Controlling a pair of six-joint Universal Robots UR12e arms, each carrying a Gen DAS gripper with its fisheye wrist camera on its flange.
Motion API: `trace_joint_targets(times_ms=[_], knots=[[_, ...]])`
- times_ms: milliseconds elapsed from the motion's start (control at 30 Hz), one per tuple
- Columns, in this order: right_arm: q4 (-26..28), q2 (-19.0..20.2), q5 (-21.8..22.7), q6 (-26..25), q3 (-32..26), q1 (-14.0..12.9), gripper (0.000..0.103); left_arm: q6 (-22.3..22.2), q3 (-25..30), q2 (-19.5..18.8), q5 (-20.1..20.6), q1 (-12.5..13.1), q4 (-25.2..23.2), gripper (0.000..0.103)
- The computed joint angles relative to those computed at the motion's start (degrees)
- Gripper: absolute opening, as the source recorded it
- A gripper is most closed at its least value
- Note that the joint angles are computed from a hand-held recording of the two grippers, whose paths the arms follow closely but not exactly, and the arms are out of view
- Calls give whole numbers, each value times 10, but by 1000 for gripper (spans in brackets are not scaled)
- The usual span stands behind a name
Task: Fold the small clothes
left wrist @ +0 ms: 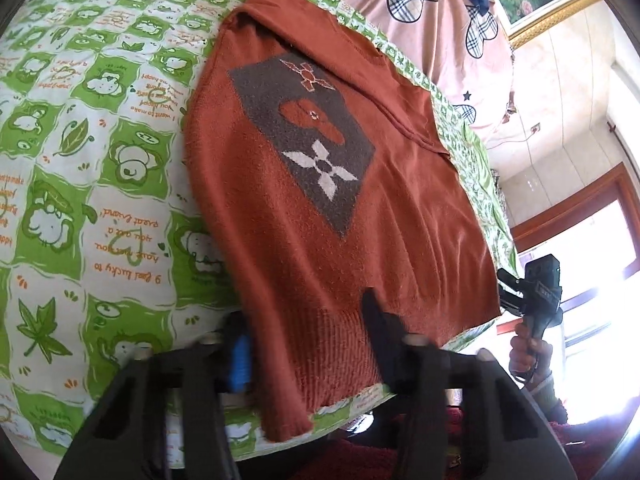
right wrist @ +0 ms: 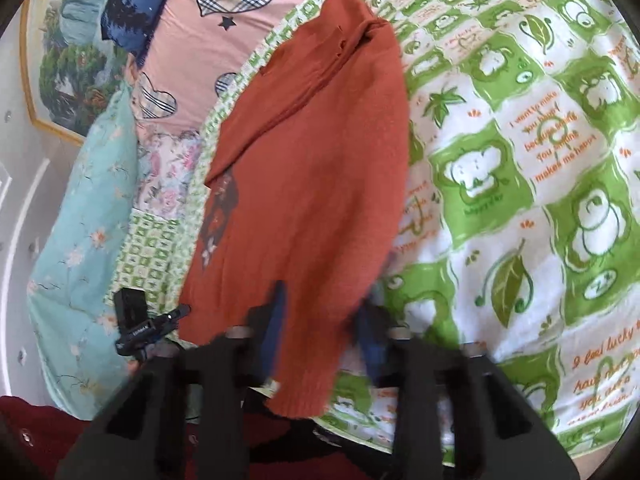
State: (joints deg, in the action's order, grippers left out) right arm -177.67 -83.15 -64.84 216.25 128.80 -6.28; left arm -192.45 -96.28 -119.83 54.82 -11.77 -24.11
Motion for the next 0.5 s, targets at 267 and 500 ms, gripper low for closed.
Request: trace_joint_targets(times_ms=[267,500], knots=[[3,-39,-41,-20,12,1,11,-3,-21,12,15,0,35,7],[-17,-21,-15,-6,7,-1,10,-46,-30,14,1,4,90,7]])
